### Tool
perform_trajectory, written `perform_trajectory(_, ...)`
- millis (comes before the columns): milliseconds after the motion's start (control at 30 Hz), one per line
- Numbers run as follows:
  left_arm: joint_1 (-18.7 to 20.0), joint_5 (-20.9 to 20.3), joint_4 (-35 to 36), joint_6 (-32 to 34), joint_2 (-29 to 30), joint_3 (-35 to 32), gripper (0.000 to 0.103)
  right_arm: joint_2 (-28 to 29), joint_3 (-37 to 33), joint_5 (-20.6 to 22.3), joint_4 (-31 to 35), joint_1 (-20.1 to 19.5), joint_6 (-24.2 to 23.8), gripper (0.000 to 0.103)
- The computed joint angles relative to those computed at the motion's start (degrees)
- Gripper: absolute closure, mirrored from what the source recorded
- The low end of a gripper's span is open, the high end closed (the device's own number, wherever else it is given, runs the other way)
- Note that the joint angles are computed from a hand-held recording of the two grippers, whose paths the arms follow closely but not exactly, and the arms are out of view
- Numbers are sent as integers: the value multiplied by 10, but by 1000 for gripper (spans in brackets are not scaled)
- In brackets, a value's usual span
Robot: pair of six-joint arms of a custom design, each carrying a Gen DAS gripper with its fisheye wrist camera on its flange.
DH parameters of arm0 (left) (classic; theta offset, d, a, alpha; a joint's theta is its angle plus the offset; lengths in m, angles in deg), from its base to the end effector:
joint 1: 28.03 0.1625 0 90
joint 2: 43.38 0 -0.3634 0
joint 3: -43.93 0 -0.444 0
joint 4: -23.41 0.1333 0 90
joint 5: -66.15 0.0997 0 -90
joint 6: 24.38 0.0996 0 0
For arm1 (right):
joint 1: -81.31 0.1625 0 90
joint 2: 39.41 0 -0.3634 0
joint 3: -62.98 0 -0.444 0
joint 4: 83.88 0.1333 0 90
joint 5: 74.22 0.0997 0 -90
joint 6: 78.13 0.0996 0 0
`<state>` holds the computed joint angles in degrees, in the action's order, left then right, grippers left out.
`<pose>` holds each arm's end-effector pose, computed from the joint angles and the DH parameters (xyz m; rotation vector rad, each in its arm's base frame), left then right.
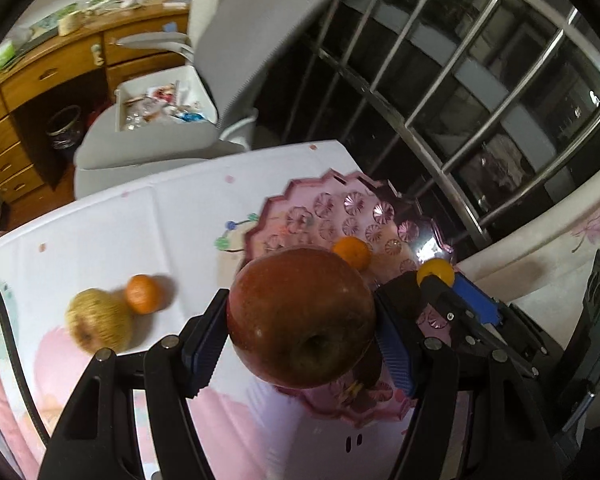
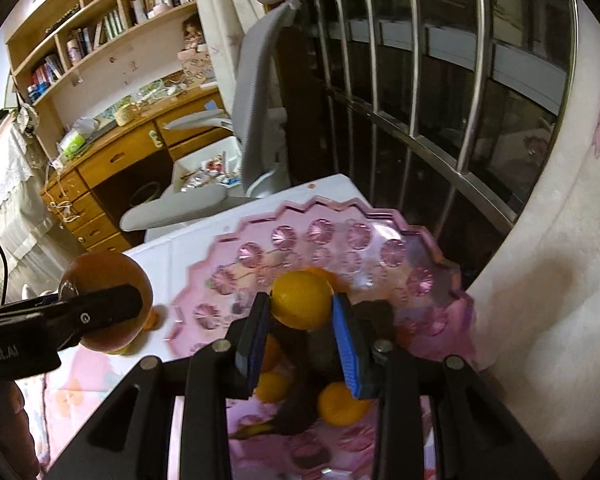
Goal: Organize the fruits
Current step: 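Carry the apple and lemon over the pink bowl with both tools, then open both tools to drop the apple and lemon into the bowl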
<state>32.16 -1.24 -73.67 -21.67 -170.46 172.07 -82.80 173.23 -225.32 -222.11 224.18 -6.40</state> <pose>-0.0170 -0.3748 0.3632 0.7476 2.6671 -0.2713 0.4405 -0.2757 -0.0736 -0.1500 -2.1995 0.9794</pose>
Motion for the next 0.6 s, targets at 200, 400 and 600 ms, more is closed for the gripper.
perform_trajectory(200,-3,-2,-17,13,22,27,35,-19,30,7,-8,-24,-3,69)
perform_trajectory(400,0,8,-41,16,47,41,35,-22,43,17,-35,-35,-18,69)
perform_trajectory(600,13,8,-52,11,65,43,35,-29,51,30,-44,-39,-11,69)
